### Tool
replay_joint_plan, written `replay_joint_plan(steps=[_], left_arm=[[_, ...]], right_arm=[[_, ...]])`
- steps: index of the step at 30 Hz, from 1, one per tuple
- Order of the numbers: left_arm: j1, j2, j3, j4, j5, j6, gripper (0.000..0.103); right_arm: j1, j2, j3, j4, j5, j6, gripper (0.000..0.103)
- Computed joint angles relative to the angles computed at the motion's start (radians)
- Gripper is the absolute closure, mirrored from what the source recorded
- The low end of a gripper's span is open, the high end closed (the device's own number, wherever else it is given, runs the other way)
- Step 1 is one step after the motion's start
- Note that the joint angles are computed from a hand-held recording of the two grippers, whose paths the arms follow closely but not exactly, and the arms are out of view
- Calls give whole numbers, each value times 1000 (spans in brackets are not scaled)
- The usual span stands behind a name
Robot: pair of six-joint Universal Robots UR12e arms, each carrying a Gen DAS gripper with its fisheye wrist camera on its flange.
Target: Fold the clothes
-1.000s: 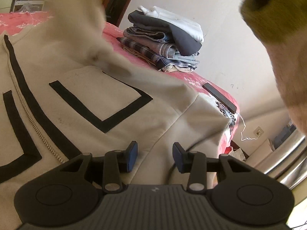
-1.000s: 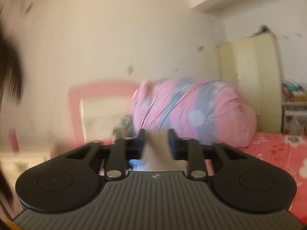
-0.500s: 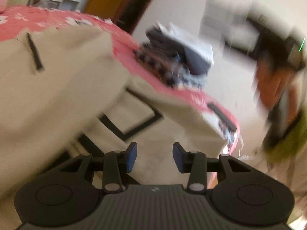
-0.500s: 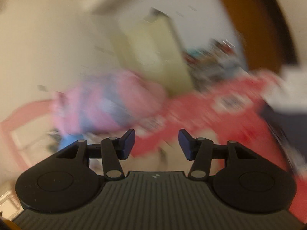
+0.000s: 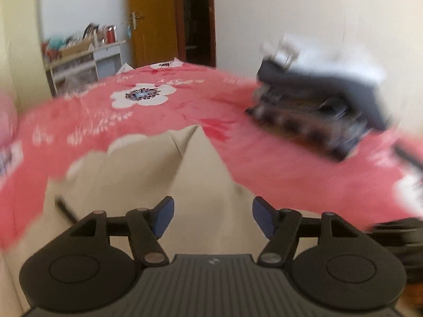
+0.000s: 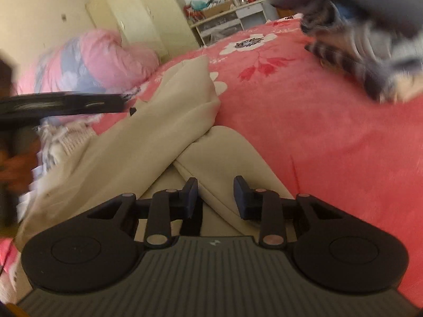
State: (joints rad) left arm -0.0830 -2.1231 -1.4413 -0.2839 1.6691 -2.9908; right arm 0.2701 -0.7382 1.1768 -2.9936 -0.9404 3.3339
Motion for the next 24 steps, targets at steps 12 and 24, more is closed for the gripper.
replay_joint_plan(steps=[12, 24], left_arm=[[150, -37, -8, 203, -442, -341, 97], [203, -110, 22, 259, -340, -583, 102]], right_arm=[[-25, 19, 34, -175, 64, 212, 77], [-27, 25, 41, -209, 59, 276, 77]])
